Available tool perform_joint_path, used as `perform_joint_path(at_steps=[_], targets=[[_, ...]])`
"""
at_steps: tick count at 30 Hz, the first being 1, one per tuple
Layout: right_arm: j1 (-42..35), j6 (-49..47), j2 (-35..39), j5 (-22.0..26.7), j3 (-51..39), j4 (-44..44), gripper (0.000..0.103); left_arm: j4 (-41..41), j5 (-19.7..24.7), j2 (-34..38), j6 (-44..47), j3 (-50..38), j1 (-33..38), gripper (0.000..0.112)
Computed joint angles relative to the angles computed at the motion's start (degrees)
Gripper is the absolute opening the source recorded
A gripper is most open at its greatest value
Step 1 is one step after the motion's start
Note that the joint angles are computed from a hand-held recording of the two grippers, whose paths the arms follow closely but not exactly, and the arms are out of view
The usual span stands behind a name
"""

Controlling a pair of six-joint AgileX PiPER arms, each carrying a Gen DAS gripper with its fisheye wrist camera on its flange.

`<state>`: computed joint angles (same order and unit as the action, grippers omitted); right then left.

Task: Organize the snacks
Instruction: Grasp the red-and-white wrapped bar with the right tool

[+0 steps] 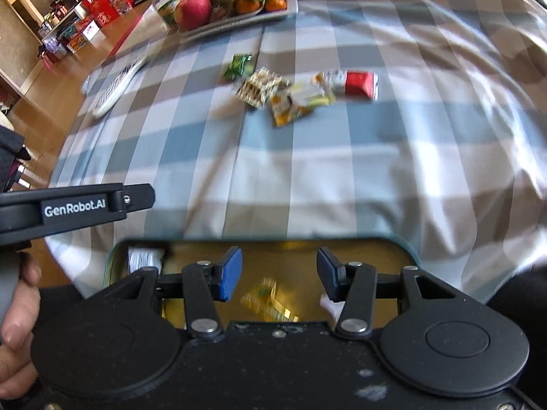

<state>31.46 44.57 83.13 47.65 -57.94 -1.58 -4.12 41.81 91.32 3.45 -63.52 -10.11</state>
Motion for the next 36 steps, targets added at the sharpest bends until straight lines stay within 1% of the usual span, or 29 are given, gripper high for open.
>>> perform_joint_path(at_steps=[5,10,15,19,21,24,27,31,33,36], targets=[[-6.82,-6.43,4.97,1.08,-5.41,3.10,0.053,-0.09,2.58,5.76,0.27,-8.22,0.10,0.054],[-12.07,-9.94,10.29,1.62,-11.51,3.67,0.054,3.58,2.69,11.07,-3.43,-15.07,-0.91,0.054],[-16.91,-10.70,16.27,2.37,-18.62,3.83,0.054,4.36,3.38,16.41,-3.78,-21.74,-1.10,0.054],[-21.63,-10.98,22.64,3.55,-25.32,7.77,0.054,2.01,4.42,19.83,-2.26,-25.16,-0.41,0.054],[-23.57,-10.55,26.31,4.68,-29.06,9.69,0.054,1.37,5.86,21.40,-1.91,-26.85,-0.22,0.054],[-25.14,-8.63,31.45,6.42,-33.86,11.46,0.054,1.69,7.91,23.27,-2.74,-29.40,-0.12,0.054],[-26.25,-8.03,35.72,8.13,-37.96,13.96,0.054,4.68,9.23,24.56,-6.03,-31.06,-0.59,0.054],[-27.21,-7.37,38.97,8.83,-40.16,17.06,0.054,6.84,12.86,26.62,-8.96,-33.93,-0.33,0.055],[-27.30,-7.31,40.59,9.97,-41.71,17.53,0.054,5.90,14.23,27.23,-8.99,-34.83,0.38,0.055],[-26.90,-6.76,41.92,9.92,-42.98,16.54,0.054,4.92,15.69,27.47,-9.54,-35.60,1.18,0.054]])
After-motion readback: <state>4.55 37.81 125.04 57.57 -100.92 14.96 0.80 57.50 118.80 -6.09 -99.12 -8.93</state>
